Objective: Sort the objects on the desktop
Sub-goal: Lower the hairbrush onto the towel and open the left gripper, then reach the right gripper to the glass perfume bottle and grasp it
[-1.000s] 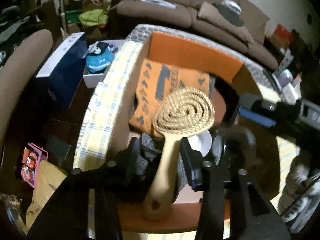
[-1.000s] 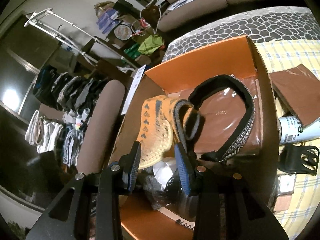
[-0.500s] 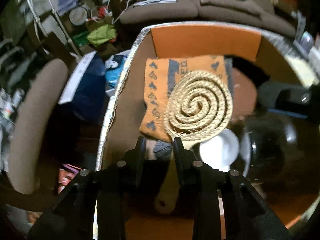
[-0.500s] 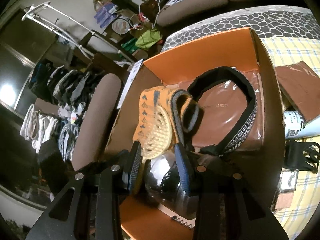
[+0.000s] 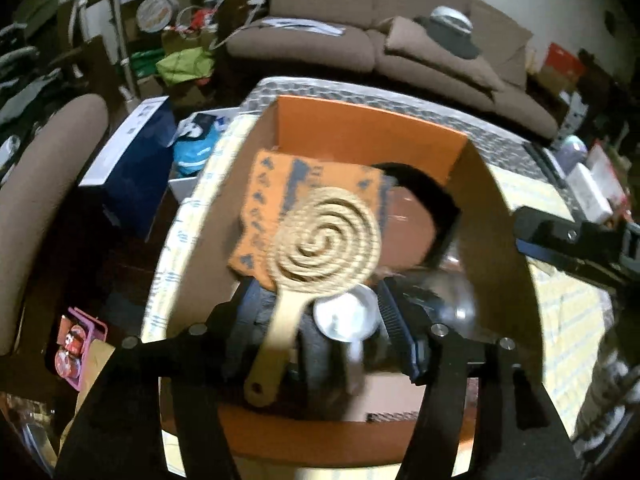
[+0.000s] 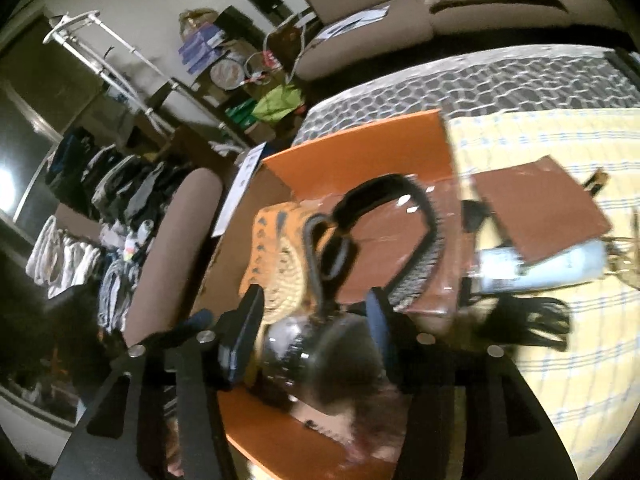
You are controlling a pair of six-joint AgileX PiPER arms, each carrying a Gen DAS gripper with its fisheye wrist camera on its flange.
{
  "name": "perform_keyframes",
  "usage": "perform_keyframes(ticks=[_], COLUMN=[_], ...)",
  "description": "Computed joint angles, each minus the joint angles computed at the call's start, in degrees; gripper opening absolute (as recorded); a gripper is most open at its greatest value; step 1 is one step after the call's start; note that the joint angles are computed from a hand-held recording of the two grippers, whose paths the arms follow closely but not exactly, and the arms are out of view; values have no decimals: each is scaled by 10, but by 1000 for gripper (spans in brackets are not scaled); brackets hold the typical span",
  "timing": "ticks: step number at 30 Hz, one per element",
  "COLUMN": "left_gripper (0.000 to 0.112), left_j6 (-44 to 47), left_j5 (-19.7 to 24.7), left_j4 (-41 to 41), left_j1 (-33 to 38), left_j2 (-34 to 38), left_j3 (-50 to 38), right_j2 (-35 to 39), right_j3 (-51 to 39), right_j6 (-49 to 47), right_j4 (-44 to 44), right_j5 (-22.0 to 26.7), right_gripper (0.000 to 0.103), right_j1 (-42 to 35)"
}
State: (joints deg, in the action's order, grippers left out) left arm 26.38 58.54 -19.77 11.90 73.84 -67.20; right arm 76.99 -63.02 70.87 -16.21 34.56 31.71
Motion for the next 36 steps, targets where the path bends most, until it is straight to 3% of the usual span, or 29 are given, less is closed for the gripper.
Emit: perform_keyframes(ticks=[6,12,21,24,25,29,31,36], left_gripper=[59,59,59,59,61,90,91,91], left_j6=[-17,-50,-70,-66,-66,-97,-131,-207], left_j5=[10,11,20,18,16,-4,-16,-33], left_j4=[12,41,39,28,24,37,64,141], left_j1=[-62,-124,-164,-181,-190,-249,-294,-400], left_j2=[-24,-46,-72,-90,-93,-108,-111,-115], left_j3=[18,42,56,58,59,69,73,81], right_j2=[-85,-149,-122,-144,-150,-195,-218,-269], right_j3=[43,59,71,86,90,117,136,176], right_j6=[41,87,57,65,69,69,56,-14], right_j4=[-56,-111,-62,-68,-71,-79,-71,-15], right_j5=[93,208,187,193,197,222,225,220], right_gripper=[71,72,72,72,72,76,82,82], right_j1=[8,57,75,65,64,37,11,-79])
